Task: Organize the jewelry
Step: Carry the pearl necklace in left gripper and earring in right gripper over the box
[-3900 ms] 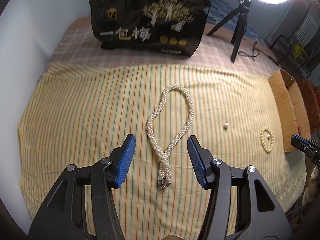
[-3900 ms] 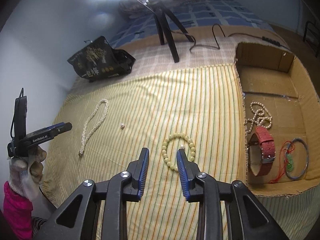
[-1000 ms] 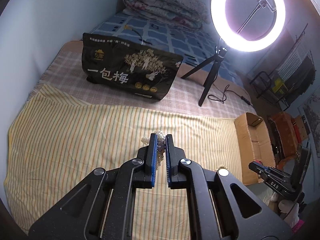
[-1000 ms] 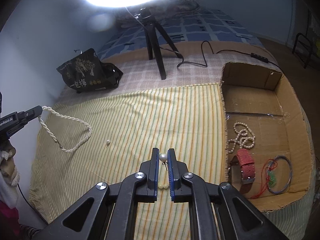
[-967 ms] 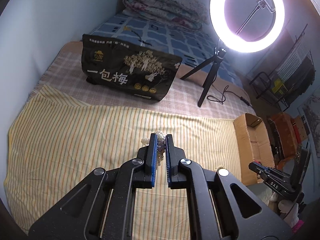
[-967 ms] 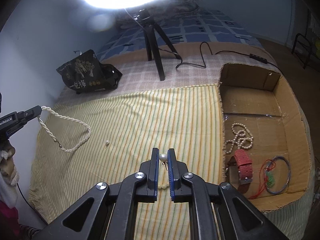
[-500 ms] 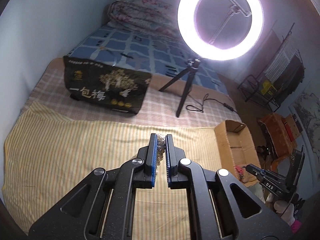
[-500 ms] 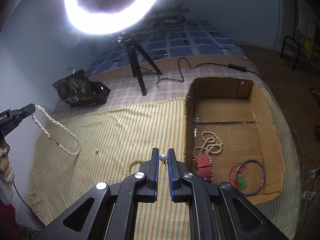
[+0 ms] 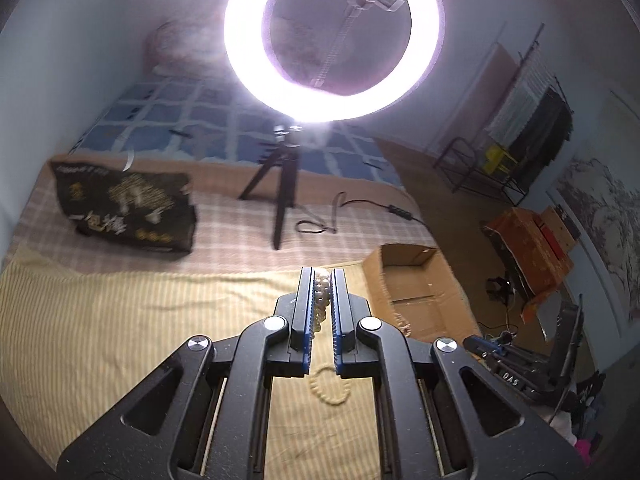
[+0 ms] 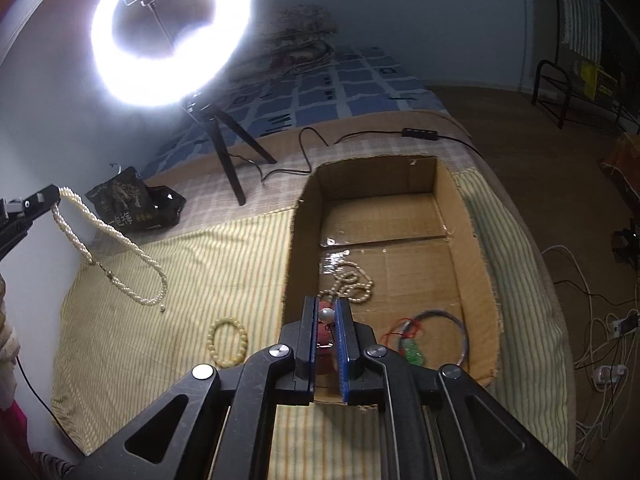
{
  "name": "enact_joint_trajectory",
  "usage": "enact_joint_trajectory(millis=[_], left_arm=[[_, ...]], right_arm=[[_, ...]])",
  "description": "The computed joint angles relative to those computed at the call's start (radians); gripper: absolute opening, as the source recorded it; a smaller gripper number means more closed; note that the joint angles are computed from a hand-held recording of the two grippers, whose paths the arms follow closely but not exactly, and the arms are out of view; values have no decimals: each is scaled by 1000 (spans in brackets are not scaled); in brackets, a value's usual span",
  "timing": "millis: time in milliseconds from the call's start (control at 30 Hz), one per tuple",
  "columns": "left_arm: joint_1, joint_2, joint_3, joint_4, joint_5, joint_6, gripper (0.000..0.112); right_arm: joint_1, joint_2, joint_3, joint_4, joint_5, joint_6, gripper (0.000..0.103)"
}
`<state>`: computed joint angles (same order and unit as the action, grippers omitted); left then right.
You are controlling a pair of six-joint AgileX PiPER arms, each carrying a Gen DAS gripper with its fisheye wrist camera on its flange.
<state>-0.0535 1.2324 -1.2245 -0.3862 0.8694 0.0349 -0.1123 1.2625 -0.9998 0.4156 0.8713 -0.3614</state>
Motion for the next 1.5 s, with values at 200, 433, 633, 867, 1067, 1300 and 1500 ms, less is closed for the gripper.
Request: enact_joint_trajectory(millis=[200, 433, 633, 867, 1067, 1300, 1500], left_arm=[[-175, 93, -125, 116, -13, -142, 5], [-322, 232, -319, 223, 30, -252, 5], [-403, 375, -524, 261, 91, -303, 5], [-472, 568, -770, 290, 164, -331, 5], [-512, 745, -969, 296, 217, -344, 5], [-537, 949, -1159, 288, 273, -366, 5], [-546, 1043, -1242, 295, 299, -379, 5]], right_arm=[[-104, 14, 1, 46, 29, -95, 6], [-179, 40, -17, 79, 58, -161, 6], [-239, 70, -29, 117, 84, -215, 6], [-277, 113, -44, 132, 90, -258, 6], [-275, 127, -40, 124, 80, -276, 6], [-277, 154, -42, 129, 73, -287, 6], [-274, 188, -45, 142, 69, -286, 6]])
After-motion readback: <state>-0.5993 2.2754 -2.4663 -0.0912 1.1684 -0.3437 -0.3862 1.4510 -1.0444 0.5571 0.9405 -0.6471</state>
